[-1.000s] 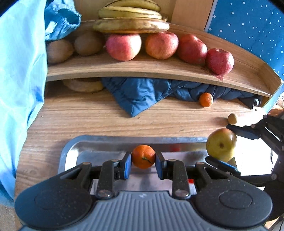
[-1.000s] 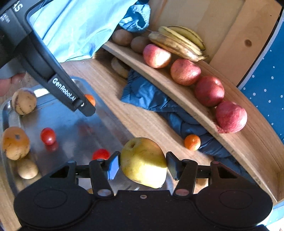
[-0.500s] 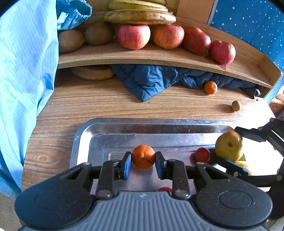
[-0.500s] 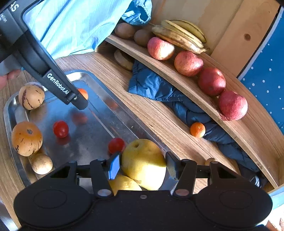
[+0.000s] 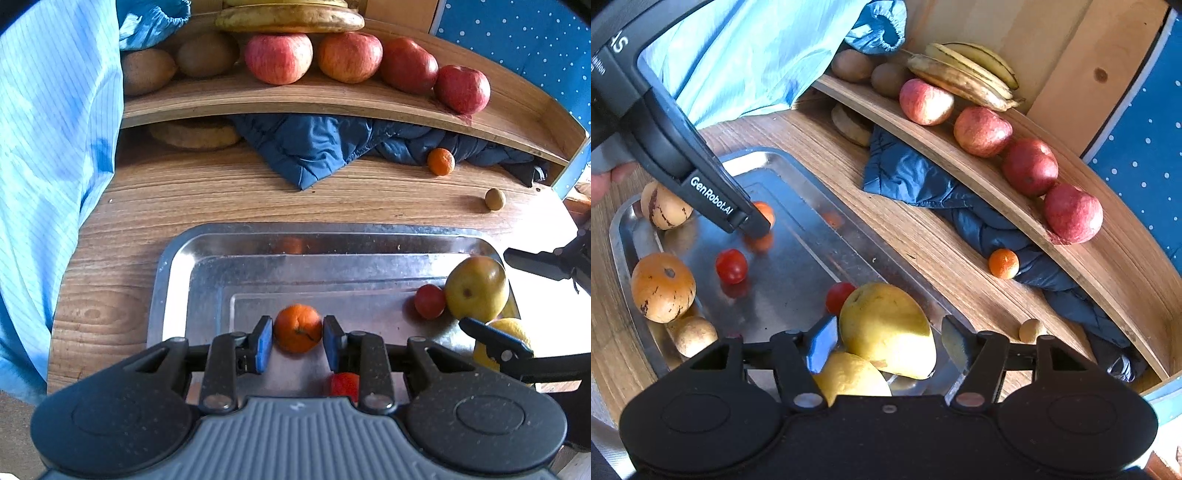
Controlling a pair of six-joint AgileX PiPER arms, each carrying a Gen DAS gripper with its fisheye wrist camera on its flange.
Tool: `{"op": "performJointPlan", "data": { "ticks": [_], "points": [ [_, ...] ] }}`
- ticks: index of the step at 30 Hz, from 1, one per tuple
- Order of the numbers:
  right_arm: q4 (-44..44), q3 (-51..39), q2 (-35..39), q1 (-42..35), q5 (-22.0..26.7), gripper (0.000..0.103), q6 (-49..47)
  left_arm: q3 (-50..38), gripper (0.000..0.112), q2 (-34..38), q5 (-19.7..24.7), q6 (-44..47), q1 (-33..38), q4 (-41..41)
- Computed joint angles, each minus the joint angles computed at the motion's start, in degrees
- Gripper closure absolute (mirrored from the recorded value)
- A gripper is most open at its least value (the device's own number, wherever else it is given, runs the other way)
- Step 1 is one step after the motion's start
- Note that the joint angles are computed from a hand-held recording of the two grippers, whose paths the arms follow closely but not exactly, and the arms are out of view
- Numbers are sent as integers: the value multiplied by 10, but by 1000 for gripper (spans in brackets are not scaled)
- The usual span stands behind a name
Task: Organize fruits
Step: 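Carry the tangerine over the tray with the left tool while the right tool carries the pear there, then open both tools to release the tangerine and pear onto the tray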
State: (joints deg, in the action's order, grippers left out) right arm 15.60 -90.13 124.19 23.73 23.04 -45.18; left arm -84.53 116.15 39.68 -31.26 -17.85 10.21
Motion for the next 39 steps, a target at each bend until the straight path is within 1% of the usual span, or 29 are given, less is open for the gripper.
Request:
{"op": "performJointPlan", "data": {
  "ticks": [3, 4, 8, 11, 12, 13, 14, 15, 16, 19, 23, 25, 30, 33, 39],
  "points": [
    [1, 1, -3, -1, 3, 33, 7, -4, 81, 0, 4, 1, -1, 0],
    [1, 2, -4, -1, 3, 32, 10, -5, 80, 0, 5, 0, -2, 0],
    [8, 5, -10, -2, 5, 23, 16, -8, 73, -2, 7, 5, -1, -5],
    [18, 5, -15, -3, 7, 20, 15, -8, 61, -6, 7, 3, -2, -4],
    [17, 5, -17, -2, 8, 18, 18, -7, 55, -8, 6, 2, -2, -4],
    [16, 5, -18, -2, 8, 16, 20, -4, 52, -12, 1, 1, -2, -5],
    [17, 6, -20, -2, 7, 11, 21, 1, 50, -17, -5, 1, 0, -6],
    [24, 9, -24, -3, 6, 8, 19, 3, 47, -20, -7, 3, 1, -8],
    [29, 11, -27, -3, 6, 8, 20, 3, 41, -22, -7, 4, 2, -8],
    [20, 14, -35, 0, 5, 6, 41, 11, 30, -33, -15, -1, 3, 2],
    [2, 20, -44, 6, 2, 3, 71, 16, 23, -43, -19, -6, 3, 17],
    [4, 22, -48, 6, 7, 2, 75, 21, 17, -48, -22, -11, 3, 24],
    [-16, 20, -54, 8, 26, 1, 106, 47, 11, -68, -44, -25, 7, 45],
    [-32, 24, -60, 11, 29, 1, 128, 63, 10, -78, -53, -31, 10, 53],
    [-61, 22, -66, 17, 42, 1, 182, 91, 10, -101, -64, -18, 14, 43]
  ]
}}
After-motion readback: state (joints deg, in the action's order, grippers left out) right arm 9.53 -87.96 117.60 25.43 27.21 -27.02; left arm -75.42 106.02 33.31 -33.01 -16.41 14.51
